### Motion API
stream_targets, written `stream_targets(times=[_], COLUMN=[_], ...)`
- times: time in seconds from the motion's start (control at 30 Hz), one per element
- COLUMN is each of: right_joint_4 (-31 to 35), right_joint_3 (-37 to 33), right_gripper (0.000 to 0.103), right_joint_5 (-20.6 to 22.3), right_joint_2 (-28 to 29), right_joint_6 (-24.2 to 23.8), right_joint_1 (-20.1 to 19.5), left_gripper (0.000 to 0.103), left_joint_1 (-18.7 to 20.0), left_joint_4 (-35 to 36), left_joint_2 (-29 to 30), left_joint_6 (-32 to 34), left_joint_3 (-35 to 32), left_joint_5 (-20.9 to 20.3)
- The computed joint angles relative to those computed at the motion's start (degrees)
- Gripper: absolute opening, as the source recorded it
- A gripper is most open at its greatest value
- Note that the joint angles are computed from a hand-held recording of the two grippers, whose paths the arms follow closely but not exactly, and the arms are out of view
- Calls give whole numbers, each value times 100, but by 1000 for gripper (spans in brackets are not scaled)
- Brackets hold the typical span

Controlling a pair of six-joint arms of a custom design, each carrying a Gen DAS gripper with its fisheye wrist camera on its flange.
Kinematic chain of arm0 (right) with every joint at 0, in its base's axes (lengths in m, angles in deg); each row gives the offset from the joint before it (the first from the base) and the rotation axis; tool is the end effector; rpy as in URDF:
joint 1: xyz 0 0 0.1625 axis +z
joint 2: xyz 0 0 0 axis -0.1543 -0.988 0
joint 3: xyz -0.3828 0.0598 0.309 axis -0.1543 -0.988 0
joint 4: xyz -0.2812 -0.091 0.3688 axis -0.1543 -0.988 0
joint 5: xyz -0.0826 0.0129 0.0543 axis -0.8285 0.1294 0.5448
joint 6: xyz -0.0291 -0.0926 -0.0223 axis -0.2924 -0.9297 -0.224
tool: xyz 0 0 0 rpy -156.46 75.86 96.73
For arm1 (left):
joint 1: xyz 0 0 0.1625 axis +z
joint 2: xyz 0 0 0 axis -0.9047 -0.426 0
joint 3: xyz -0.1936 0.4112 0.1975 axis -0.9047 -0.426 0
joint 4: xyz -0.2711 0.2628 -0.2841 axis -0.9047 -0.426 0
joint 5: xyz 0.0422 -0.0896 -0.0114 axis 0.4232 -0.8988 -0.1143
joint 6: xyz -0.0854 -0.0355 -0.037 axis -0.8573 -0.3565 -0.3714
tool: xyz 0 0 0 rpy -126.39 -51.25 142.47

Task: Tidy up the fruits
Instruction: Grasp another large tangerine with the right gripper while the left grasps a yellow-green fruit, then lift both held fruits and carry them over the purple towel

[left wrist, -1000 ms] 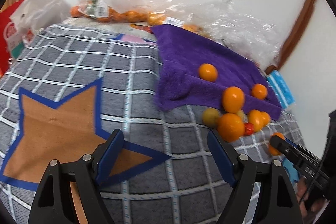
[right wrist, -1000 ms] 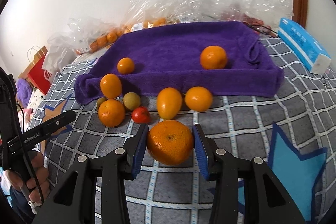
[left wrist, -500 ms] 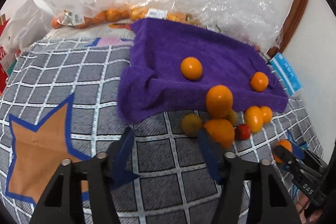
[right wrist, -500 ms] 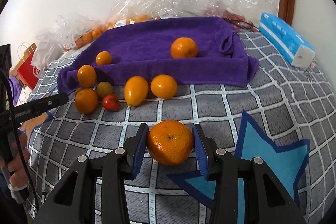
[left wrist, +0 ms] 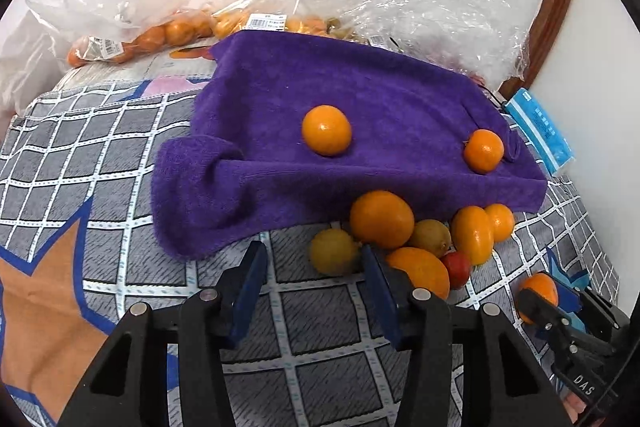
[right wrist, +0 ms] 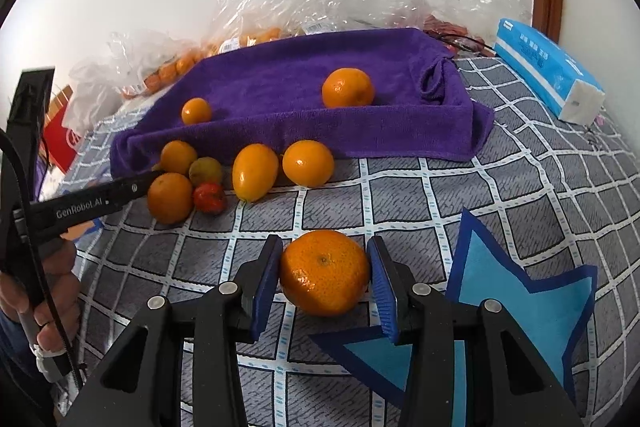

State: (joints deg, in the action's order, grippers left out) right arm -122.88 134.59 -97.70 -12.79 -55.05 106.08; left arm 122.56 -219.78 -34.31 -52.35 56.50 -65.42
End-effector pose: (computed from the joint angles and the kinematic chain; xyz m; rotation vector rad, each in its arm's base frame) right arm 0.1708 -0.6010 0.1111 0.5960 -2.5007 0.6855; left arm -0.1476 -0.6196 0.1636 0.1957 2.4057 -0.8683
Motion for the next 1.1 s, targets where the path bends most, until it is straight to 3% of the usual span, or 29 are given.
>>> stream_targets(times=[0.13,0.23,0.27,0.53,0.73,1.1], right_joint_4=[-34,-87,-92,95,-27,-354], right_joint_3=[-43,-47,-46,-7,-42,117], right_gripper=[44,44,45,47,44,43], right_joint_5=[-244,-323,-328,92,-169,75], right_joint_2=[91,133,137,-3,98,3], right_joint_6=[-31,-115,-130,77,-65,-113], right_joint_1=[57,85,89,-49,44,9], left_gripper=[43,33,25,25,25,25], left_joint_1=[-13,21,45,117,106,-9], left_joint_4=[-314,-393,-369,-443,-682,-1381], left_joint_2=[67,44,22,-6,-32,-79], left_joint_6=[175,268,301,212,263,551], left_joint_3=[47,56,58,54,141,349], left_joint_5=[37,-165,-309,-532,-583,-451])
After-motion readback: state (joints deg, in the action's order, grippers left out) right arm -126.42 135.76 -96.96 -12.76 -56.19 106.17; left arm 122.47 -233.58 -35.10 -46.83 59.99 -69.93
